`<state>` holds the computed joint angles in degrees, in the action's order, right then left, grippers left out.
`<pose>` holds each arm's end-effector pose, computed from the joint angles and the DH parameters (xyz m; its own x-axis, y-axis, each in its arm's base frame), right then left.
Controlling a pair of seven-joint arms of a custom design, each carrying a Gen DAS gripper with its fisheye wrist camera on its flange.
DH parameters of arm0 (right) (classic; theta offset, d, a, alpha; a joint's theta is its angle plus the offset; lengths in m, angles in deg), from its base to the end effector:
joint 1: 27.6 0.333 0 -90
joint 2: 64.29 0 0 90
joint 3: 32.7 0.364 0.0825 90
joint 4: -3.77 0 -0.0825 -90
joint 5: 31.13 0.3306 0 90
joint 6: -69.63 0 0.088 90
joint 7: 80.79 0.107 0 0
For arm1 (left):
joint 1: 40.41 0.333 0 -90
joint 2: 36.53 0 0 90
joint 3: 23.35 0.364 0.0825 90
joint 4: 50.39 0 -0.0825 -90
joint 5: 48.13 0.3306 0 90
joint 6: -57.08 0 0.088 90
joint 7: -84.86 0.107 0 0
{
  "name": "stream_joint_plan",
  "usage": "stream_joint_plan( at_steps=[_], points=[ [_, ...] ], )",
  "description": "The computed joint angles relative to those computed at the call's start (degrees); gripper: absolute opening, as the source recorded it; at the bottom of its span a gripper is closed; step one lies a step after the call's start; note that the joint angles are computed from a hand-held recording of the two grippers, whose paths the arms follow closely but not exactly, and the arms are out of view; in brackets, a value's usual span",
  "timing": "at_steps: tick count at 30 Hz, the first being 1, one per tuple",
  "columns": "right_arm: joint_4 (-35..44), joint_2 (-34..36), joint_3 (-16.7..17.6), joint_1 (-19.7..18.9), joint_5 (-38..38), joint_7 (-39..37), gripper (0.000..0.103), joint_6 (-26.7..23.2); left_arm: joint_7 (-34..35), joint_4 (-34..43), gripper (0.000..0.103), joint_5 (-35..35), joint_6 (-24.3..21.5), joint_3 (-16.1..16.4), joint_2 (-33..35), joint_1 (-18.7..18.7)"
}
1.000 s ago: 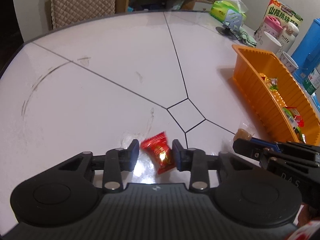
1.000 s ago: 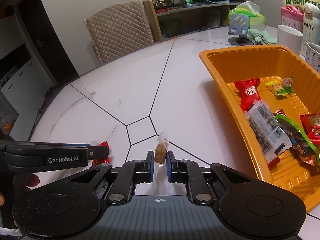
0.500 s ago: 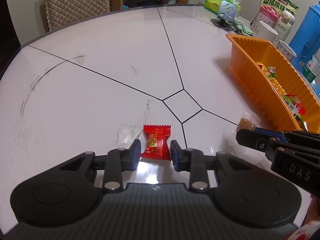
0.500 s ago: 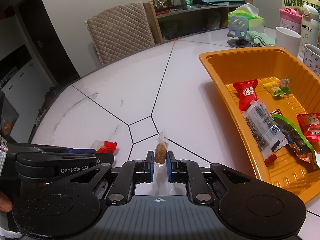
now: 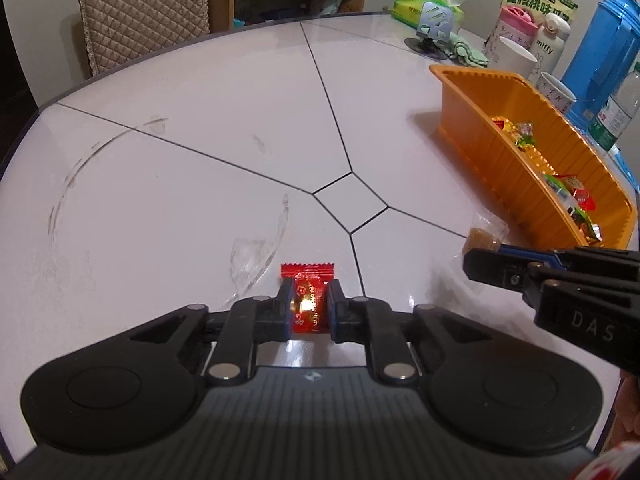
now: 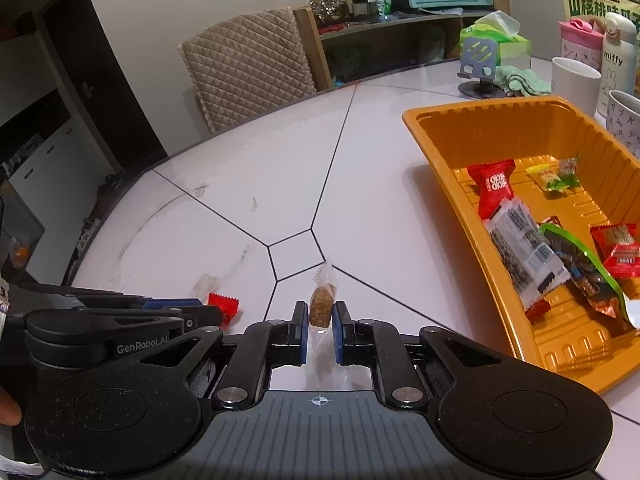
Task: Organize snacks
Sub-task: 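Lift both held candies and carry them over the orange tray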
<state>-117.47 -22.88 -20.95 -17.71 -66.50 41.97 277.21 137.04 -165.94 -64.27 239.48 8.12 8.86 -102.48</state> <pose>0.5374 0.2721 0.2568 0.4572 -0.8232 -0.3367 -0.7475 -0.1505 -0.6470 0.5318 -0.3458 0.2427 0.1457 -0.9839 0.1035 -0.8178 -0.1787 -0.5470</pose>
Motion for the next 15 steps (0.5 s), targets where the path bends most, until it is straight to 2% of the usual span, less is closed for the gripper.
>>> stream_joint_plan(
  at_steps=[2,4,10,11,12,15],
  points=[
    [-0.7,-0.2,-0.1,0.0,0.1,0.0,0.013,0.6,-0.9,-0.2,0.032,-0.7,0.0,0.0,0.1,-0.2],
    [-1.3,-0.5,-0.4,0.1,0.3,-0.1,0.013,1.2,-1.6,0.0,0.033,-0.7,-0.6,1.0,0.5,-0.9],
    [-2.3,-0.9,-0.7,-0.1,0.3,0.2,0.013,1.8,-2.0,1.9,0.033,1.8,-2.6,1.5,1.7,-1.1],
    [-2.4,-0.9,-0.7,-0.2,0.2,0.3,0.013,1.8,-2.0,2.2,0.028,2.4,-2.9,0.9,1.7,-0.5],
    [-2.5,-1.0,-0.7,-0.3,0.1,0.3,0.013,1.8,-2.7,2.1,0.027,2.9,-2.6,1.6,2.1,-1.1],
    [-2.6,-1.1,-0.7,-0.4,-0.1,0.4,0.013,2.0,-3.1,1.1,0.022,3.4,-1.3,0.8,1.6,-0.6]
  ],
)
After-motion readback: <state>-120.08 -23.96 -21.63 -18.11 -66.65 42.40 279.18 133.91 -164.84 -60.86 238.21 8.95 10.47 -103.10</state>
